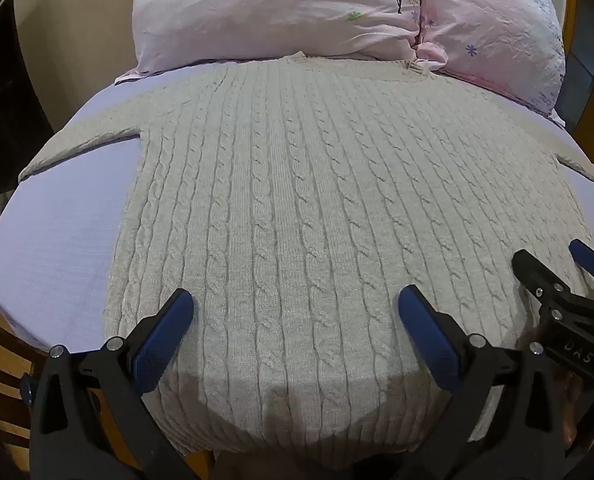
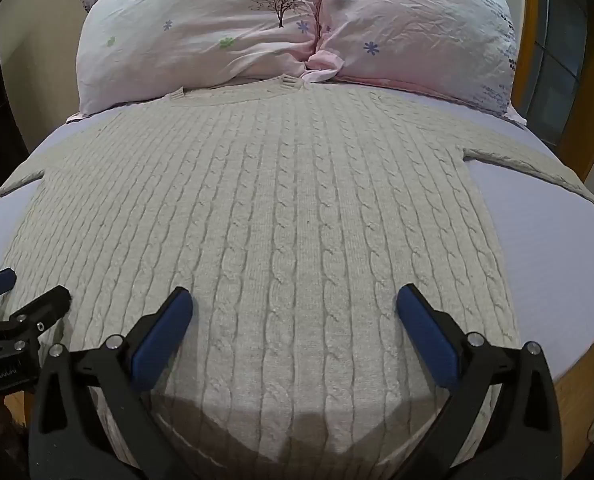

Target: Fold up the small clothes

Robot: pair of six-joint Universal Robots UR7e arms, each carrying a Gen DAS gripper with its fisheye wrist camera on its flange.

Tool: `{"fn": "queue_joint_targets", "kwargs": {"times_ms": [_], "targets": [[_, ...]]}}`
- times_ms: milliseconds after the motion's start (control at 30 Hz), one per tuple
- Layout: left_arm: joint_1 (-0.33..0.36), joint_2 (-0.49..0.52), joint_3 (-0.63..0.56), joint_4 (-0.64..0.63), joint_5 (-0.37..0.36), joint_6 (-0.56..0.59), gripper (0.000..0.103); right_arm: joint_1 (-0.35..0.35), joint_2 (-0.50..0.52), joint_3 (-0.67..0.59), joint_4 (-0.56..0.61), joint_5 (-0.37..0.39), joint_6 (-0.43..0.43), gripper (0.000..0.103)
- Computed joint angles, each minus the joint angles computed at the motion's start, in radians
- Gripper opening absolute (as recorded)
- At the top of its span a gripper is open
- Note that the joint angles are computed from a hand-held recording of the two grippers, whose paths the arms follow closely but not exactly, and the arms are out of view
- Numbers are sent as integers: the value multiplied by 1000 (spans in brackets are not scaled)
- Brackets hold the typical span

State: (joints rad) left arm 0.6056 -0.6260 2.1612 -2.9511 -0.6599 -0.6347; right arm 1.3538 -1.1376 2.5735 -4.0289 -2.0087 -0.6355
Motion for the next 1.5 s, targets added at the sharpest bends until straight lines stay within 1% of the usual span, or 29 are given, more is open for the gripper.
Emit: {"fn": "queue_joint_targets", "kwargs": {"times_ms": [1500], "targets": [[-1, 5, 3, -25, 6, 12, 102, -5, 4, 2, -15, 12, -6, 101]]}}
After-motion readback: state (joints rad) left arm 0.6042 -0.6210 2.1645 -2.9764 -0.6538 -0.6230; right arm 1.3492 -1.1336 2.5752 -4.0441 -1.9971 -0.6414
